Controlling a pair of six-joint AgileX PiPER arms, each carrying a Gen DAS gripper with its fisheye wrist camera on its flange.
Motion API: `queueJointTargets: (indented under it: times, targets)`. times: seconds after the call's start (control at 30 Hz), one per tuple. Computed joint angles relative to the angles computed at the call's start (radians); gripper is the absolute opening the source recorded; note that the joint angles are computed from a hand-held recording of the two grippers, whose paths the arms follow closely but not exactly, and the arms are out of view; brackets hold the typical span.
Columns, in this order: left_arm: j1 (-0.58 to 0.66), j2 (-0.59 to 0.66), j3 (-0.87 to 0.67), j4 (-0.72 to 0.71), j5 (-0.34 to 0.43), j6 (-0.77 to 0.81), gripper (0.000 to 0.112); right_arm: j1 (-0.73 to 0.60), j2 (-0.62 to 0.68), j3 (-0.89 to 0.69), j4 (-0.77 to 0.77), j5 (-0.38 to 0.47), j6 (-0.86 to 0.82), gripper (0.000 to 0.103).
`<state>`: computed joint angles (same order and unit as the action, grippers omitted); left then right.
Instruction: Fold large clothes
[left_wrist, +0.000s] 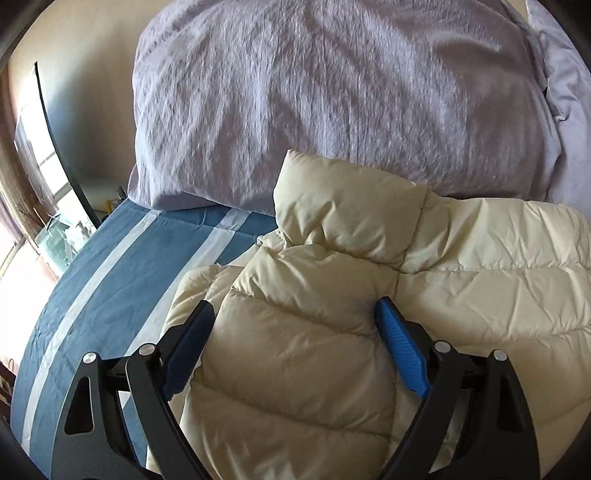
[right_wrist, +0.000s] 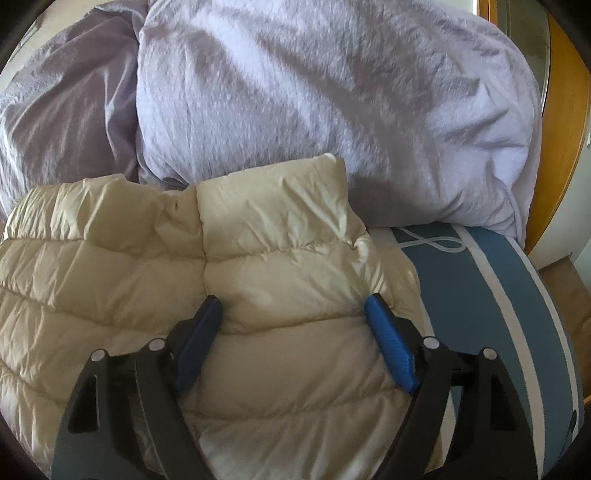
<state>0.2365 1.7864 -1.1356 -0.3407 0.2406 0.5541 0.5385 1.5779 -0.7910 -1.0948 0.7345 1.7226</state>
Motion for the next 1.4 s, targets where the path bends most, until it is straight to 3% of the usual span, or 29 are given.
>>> queueJointTargets:
  times: [0.33, 0.67, 1.27, 1.33, 1.4]
  targets:
    - [-0.030, 0.030, -0.018, 0.131, 0.007, -0.131, 0.092, -0.068, 0.050, -0.043, 0.103, -0.061, -0.111, 0.089]
    - [-0.032, 0.066, -0.060, 0.168, 0.074, -0.174, 0.099, -0.096, 0.068, -0.057, 0.158, -0.076, -0.176, 0.090]
    - [0.023, 0.132, -0.161, 0.028, 0.166, -0.051, 0.102, -0.154, 0.084, -0.072, 0.160, -0.112, -0.211, 0.094]
    - [0.041, 0.113, -0.163, 0.011, 0.208, -0.033, 0.102, -0.150, 0.038, -0.044, 0.177, -0.112, -0.211, 0.094]
    - [0.094, 0.074, -0.157, -0.108, 0.286, 0.102, 0.102, -0.130, -0.044, 0.006, 0.185, -0.105, -0.200, 0.094]
